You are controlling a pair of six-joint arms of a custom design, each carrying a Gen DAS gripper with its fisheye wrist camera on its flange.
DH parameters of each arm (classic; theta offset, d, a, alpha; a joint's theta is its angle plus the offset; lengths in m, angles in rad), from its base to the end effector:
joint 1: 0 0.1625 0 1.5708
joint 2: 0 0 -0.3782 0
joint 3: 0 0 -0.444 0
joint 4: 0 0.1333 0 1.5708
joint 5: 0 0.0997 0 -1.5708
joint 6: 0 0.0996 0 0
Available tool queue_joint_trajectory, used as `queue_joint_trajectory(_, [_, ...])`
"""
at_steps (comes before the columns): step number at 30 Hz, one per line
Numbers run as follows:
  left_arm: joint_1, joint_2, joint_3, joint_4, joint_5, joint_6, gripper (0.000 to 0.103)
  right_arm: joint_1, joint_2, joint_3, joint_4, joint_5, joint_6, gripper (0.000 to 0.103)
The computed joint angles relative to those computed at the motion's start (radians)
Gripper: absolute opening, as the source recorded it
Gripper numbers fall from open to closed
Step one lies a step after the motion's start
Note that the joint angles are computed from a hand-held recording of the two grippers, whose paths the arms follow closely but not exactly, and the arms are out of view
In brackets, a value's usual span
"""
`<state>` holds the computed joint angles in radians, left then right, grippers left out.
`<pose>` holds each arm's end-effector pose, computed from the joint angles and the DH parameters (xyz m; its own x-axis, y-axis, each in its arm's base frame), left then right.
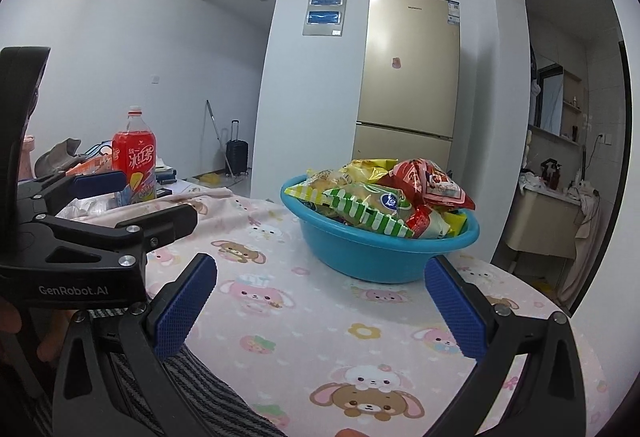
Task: Organize snacks
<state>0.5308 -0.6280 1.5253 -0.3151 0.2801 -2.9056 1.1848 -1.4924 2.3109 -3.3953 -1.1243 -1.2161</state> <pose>-0.3594 -0.4765 -0.0608 -0.6983 -0.0982 -0.7091 0.6556 0.3099 -0.6886 -0.0107 -0.4946 0.2515 -0.5269 -0.4644 0.7118 -0.8424 0.1738 -0.5101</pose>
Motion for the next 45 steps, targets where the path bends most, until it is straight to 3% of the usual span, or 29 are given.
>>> queue_joint_trajectory(5, [0.003, 0.021, -0.028, 0.053, 0.0, -0.027, 0.103, -0.012, -0.012, -0.006, 0.013, 0.027, 0.042, 0.103])
queue_joint_trajectory(11, [-0.003, 0.007, 0.0, -0.02, 0.0, 0.035, 0.103, -0.012, -0.01, -0.024, 0.027, 0.014, 0.082, 0.103])
queue_joint_trajectory(19, [-0.008, 0.005, 0.007, -0.05, -0.014, 0.076, 0.103, -0.017, -0.007, -0.025, 0.027, 0.018, 0.07, 0.103])
queue_joint_trajectory(45, [-0.01, 0.012, -0.005, -0.028, -0.019, 0.058, 0.103, -0.012, -0.013, -0.029, 0.054, -0.003, 0.073, 0.103])
